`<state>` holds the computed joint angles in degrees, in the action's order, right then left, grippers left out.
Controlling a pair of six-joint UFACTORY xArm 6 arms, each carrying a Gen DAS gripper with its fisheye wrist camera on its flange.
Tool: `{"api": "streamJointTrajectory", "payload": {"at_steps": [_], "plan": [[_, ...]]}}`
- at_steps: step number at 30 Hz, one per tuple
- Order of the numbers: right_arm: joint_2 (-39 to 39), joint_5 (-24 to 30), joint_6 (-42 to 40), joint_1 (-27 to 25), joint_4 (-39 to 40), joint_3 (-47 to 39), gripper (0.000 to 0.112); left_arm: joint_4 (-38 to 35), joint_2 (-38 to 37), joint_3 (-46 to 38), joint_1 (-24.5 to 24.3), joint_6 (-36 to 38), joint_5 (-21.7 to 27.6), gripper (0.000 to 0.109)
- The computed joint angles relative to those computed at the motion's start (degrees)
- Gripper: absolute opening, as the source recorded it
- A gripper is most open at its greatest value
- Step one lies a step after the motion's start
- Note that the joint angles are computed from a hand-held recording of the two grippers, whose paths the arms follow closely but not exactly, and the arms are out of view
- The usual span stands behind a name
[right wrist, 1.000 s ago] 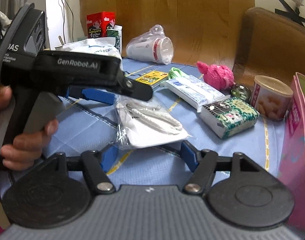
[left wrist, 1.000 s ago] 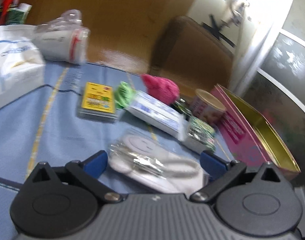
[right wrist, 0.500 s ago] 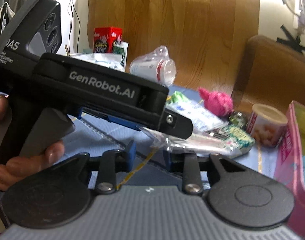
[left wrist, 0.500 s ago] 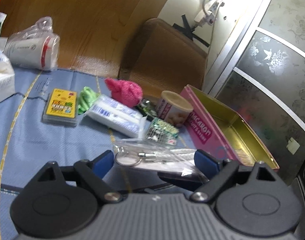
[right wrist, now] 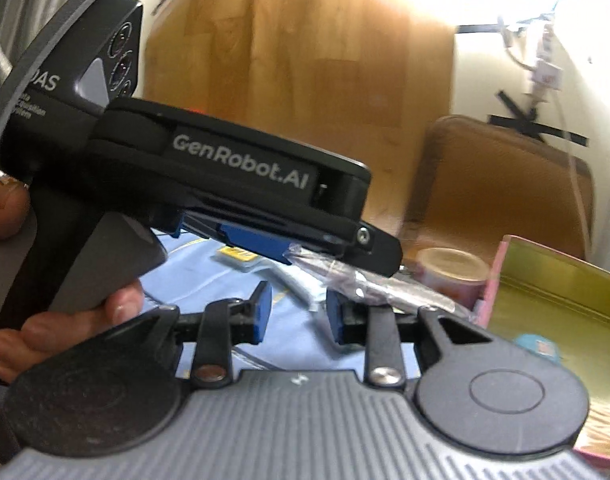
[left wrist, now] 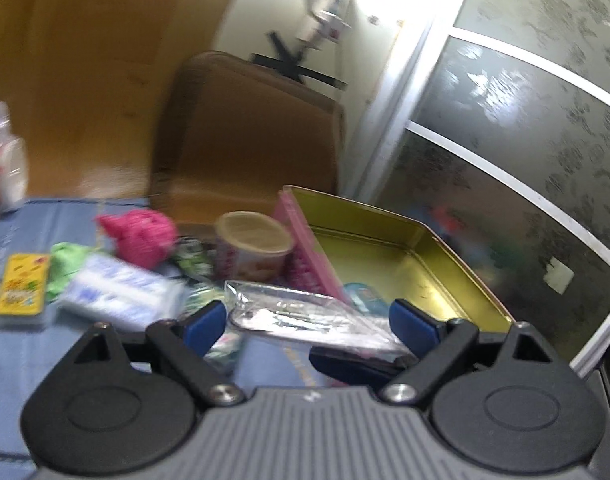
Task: Organize soft objects
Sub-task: 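Carry the earphone bag into the pink tin and open the left gripper, then move the left gripper back toward the yellow card pack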
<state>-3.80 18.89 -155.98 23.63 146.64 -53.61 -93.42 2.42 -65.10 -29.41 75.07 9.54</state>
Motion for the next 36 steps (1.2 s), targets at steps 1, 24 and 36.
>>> {"api": "streamJointTrajectory", "payload": {"at_steps": [1,24,36], "plan": [[-0.6,0.2,-0.3,-0.8,0.8,0.6,0.033,1.7,1.0,-1.1,-0.8,-1.1,-0.1,0.092],[-2.8,18.0,61.9,-17.7,-32.3,4.9,0.062,-0.1,3.8,-6.7,-4.7,-3.7,-6.1,0.102],[1.9,5.1,37.2,-3.6,-26.0,-0.7,0.061,-28.6,0.5,1.1,8.5,21.2,-16.7,0.102]]}}
